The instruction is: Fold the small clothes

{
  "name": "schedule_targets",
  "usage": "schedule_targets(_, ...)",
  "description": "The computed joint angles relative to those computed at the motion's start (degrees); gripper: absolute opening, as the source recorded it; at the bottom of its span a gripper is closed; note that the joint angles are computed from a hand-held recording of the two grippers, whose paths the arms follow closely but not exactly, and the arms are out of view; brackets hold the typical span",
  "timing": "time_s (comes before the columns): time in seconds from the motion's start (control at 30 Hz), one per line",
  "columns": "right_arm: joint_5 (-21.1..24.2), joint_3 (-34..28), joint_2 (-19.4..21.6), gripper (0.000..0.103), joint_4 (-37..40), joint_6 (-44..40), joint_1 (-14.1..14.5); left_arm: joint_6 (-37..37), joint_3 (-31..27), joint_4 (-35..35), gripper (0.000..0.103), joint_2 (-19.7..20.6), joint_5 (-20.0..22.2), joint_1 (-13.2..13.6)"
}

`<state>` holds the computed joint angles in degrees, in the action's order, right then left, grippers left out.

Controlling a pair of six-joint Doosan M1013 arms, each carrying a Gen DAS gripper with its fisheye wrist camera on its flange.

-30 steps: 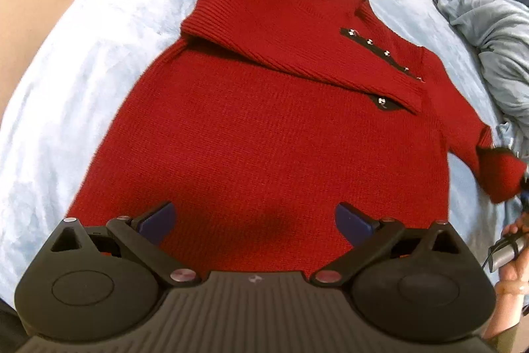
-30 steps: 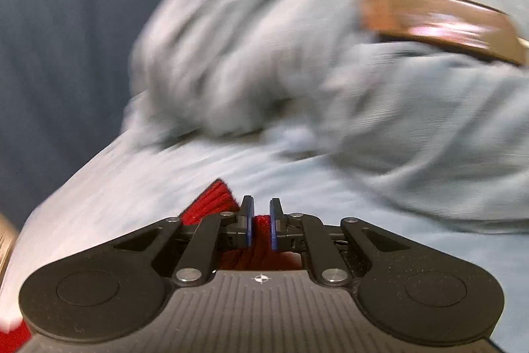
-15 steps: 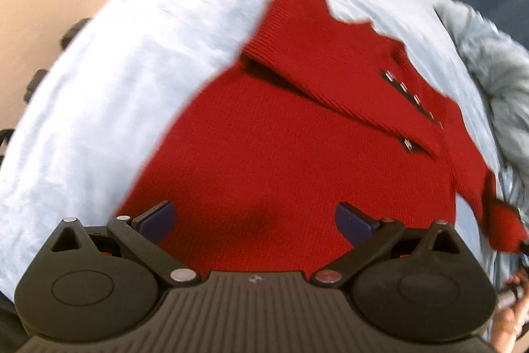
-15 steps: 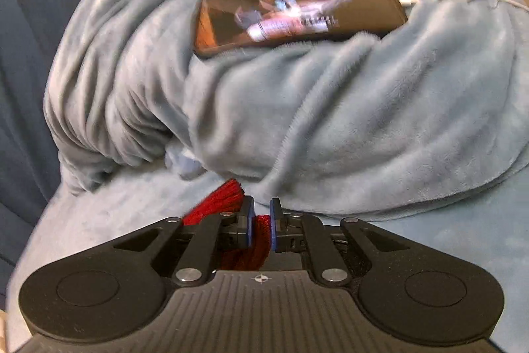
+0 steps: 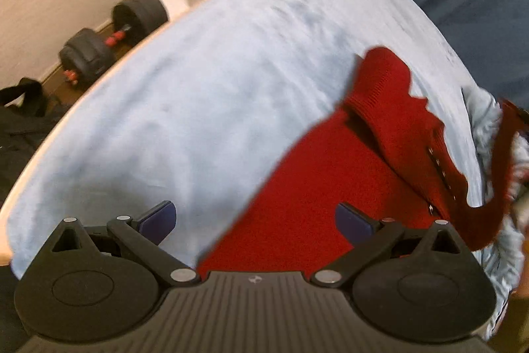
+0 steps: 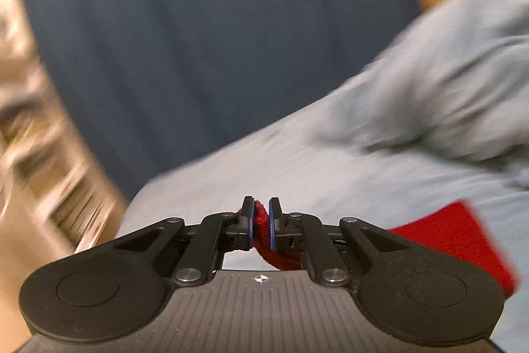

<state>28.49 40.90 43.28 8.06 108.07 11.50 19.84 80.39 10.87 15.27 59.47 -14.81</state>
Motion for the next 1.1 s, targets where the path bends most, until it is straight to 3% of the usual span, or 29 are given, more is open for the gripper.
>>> schedule_targets(0.1, 5.5, -2.8, 2.9, 0.013, 8.9, -11.3, 3.7, -2.4, 2.5, 0.6, 0.102, -1.7, -0.4, 0.7)
schedule_targets(0.13, 10.1, -4.4, 4.3, 0.013, 12.4, -15.8, 4.4, -2.8, 3.1, 0.4, 0.102, -2.1, -0.6, 0.9)
schedule_targets(0.2, 17.7, -5.5, 5.5, 0.024, 13.6, -19.3, 5.2, -2.8, 3.9, -0.1, 0.102, -2.6, -1.2, 1.1)
schedule_targets(0.27, 22.7, -2.7, 4.6, 0.027, 17.1, -23.4, 4.8, -1.5, 4.3, -0.8, 0.102, -2.6, -1.9, 1.4)
schedule_targets(0.4, 17.3, 8.3, -1.1, 0.034, 16.7, -26.7, 2.2, 2.2, 2.6, -1.0, 0.102, -0.2, -3.8, 1.5)
schedule_targets(0.5, 11.8, 14.2, -4.7, 0.036, 11.9, -25.3, -0.3, 5.6, -0.4, -1.0, 0.102, 2.7, -7.8, 1.9)
schedule_targets(0.63, 6.9, 17.6, -6.1, 0.036, 2.2, -20.5, -2.8, 13.2, -8.1, -2.7, 0.102, 9.1, -14.1, 2.8)
schedule_targets(0.7, 5.7, 17.8, -5.9, 0.036, -3.3, -16.9, -3.6, 19.3, -13.6, -5.6, 0.102, 13.3, -15.2, 3.2)
schedule_targets(0.77, 4.7, 16.9, -4.7, 0.036, -7.1, -14.8, -4.1, 24.3, -19.7, -8.3, 0.102, 17.8, -14.3, 3.5)
schedule_targets(0.83, 4.1, 16.1, -3.6, 0.036, -12.0, -12.8, -4.1, 25.5, -26.2, -6.8, 0.102, 22.4, -10.5, 3.5)
schedule_targets(0.9, 5.5, 13.9, -1.8, 0.036, -12.6, -14.0, -4.0, 24.7, -32.6, -3.1, 0.102, 27.0, -2.8, 3.4)
schedule_targets(0.93, 6.7, 13.0, -0.9, 0.036, -12.4, -15.6, -4.0, 23.9, -36.7, -0.4, 0.102, 29.8, 3.9, 3.4)
schedule_targets(0.97, 10.3, 10.7, 0.7, 0.036, -12.9, -17.3, -3.6, 23.7, -39.3, 1.2, 0.103, 31.9, 8.8, 3.5)
schedule_targets(1.0, 12.4, 10.1, 1.7, 0.036, -13.6, -19.5, -3.5, 24.1, -39.6, 1.5, 0.103, 32.5, 10.6, 3.7)
schedule_targets(1.03, 11.5, 10.8, 1.7, 0.037, -14.8, -20.4, -3.3, 24.8, -38.0, 0.8, 0.103, 32.0, 9.5, 4.0)
schedule_targets(1.1, 5.0, 15.0, 0.1, 0.037, -18.5, -22.3, -2.8, 24.3, -33.6, 0.7, 0.103, 29.6, 4.7, 4.1)
